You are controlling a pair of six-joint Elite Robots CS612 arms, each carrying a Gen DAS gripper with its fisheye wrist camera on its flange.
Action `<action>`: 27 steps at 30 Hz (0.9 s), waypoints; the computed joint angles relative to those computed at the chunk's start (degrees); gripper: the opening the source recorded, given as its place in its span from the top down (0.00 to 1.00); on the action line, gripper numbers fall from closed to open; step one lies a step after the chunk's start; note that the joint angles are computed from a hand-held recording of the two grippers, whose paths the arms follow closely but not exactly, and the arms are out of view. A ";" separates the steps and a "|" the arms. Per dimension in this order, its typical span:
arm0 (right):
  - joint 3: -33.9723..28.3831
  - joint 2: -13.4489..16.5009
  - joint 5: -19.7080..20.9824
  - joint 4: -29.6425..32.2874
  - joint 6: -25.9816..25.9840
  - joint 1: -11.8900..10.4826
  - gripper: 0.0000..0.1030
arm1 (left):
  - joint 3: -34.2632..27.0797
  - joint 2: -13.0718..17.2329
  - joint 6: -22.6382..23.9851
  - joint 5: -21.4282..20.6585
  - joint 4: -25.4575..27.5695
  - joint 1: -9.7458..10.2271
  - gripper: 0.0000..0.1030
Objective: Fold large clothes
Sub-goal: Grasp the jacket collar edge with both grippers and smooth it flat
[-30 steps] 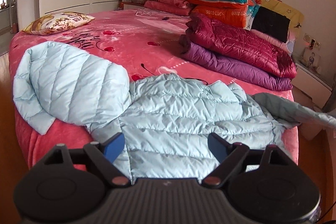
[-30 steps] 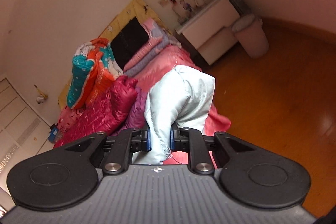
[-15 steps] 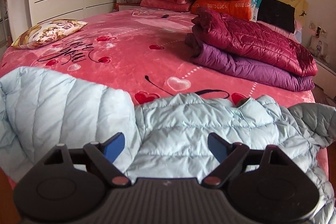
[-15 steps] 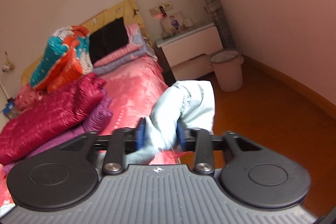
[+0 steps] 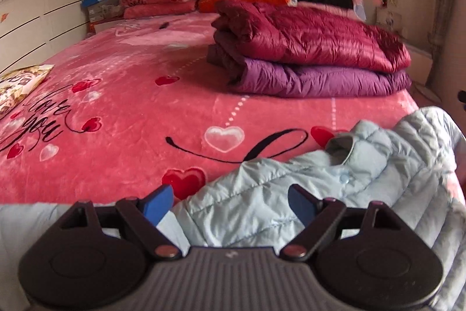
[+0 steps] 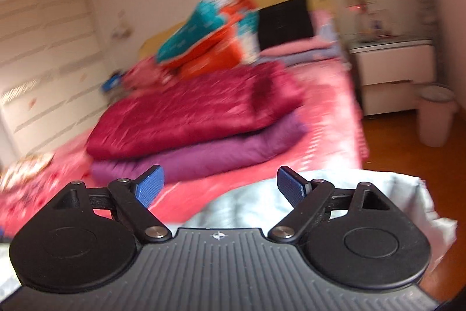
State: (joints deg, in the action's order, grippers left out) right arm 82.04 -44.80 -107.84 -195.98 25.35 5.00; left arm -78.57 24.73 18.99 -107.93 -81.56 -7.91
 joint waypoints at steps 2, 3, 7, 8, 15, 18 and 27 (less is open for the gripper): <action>-2.63 1.23 4.54 3.85 -2.31 -0.06 0.00 | 1.58 -0.71 2.84 -0.44 1.92 0.10 0.16; -3.63 1.78 6.42 5.04 -3.36 -0.11 0.00 | 2.20 -0.96 4.04 -0.69 2.76 0.16 0.16; -8.33 4.17 13.88 11.06 -8.45 -0.55 0.00 | 4.44 -1.85 6.90 -3.40 5.72 0.60 0.16; -9.07 4.42 16.59 12.62 -8.67 -0.59 0.00 | 4.88 -2.02 7.28 -4.22 6.35 0.71 0.16; -15.49 7.73 21.97 21.24 -13.66 -0.51 0.00 | 7.06 -2.59 9.76 -5.99 9.98 0.44 0.06; -17.19 8.55 22.99 25.35 -14.25 -0.41 0.00 | 7.57 -2.53 9.83 -5.38 10.89 0.06 0.04; -16.13 9.13 17.67 22.99 -15.13 1.04 0.45 | 4.59 0.21 8.31 -3.98 5.55 -1.13 0.35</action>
State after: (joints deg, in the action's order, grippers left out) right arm 65.91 -35.67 -90.17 -172.98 10.22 6.04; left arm -73.97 24.94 27.30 -111.91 -76.01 -9.04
